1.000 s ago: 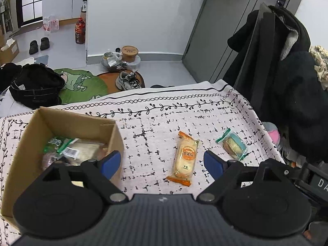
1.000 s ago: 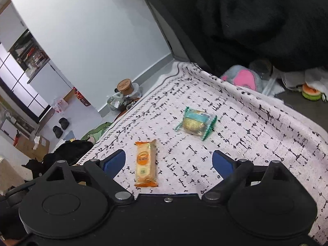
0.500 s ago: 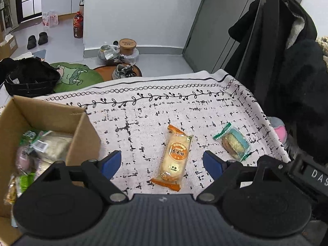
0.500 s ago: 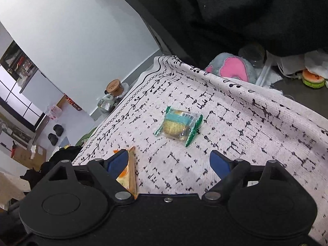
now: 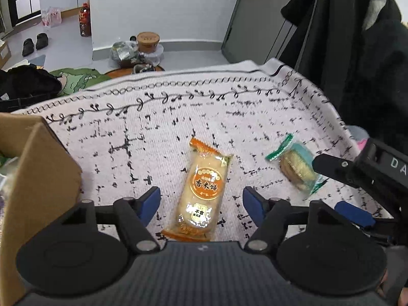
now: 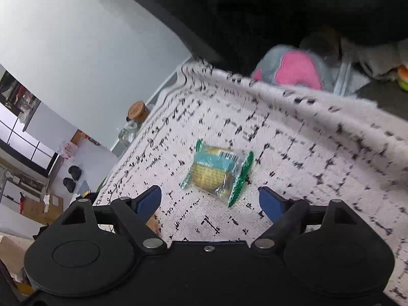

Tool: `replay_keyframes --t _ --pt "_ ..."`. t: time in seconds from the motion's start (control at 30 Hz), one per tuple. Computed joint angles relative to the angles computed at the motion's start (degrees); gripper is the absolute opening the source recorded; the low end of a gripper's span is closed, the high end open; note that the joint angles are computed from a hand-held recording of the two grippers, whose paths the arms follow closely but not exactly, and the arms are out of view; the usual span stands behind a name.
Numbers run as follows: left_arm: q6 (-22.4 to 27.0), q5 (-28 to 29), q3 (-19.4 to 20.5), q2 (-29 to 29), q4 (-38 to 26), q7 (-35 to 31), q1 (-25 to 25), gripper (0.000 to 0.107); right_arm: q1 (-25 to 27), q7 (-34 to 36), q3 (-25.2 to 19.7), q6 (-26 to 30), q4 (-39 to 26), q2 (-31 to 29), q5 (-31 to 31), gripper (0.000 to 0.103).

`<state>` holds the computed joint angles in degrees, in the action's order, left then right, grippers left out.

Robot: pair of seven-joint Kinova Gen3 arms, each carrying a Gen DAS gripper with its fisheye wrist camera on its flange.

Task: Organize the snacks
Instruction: 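Grasp the orange-wrapped cake with the left tool while the right tool grasps the green-ended cookie packet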

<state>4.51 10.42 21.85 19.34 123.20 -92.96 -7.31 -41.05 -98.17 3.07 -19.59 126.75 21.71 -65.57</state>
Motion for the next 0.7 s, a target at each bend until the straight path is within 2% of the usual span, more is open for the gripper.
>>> replay_keyframes --t 0.17,0.3,0.37,0.43,0.47,0.53,0.7 --pt "0.7 -0.7 -4.1 2.9 -2.4 1.5 4.1 0.063 3.4 -5.1 -1.2 1.9 -0.9 2.1 6.5 0.083" --pt "-0.5 -1.7 -7.6 4.0 -3.1 3.1 7.9 0.06 5.0 -10.4 -1.2 1.1 -1.6 3.5 13.4 0.083" --pt "-0.9 -2.0 -8.9 4.3 -3.5 4.2 9.2 0.053 7.0 -14.2 -2.3 0.4 -1.8 4.2 17.8 0.083" --pt "-0.9 -2.1 -10.9 4.5 -4.1 5.6 10.9 0.035 7.8 -17.1 -2.8 -0.6 -1.7 4.8 21.3 0.083" --pt "-0.6 -2.8 -11.3 4.7 -4.6 6.4 11.2 0.034 7.0 -17.5 -2.2 -0.9 -1.7 5.0 21.6 0.083" --pt "-0.7 -2.7 -9.7 5.1 -5.1 6.4 9.4 0.033 4.0 -15.7 0.9 0.2 -2.6 5.7 21.2 0.084" --pt "-0.2 -2.9 -10.7 5.7 -6.8 8.3 10.2 0.033 4.3 -16.7 1.0 0.4 -3.3 6.2 25.2 0.084"
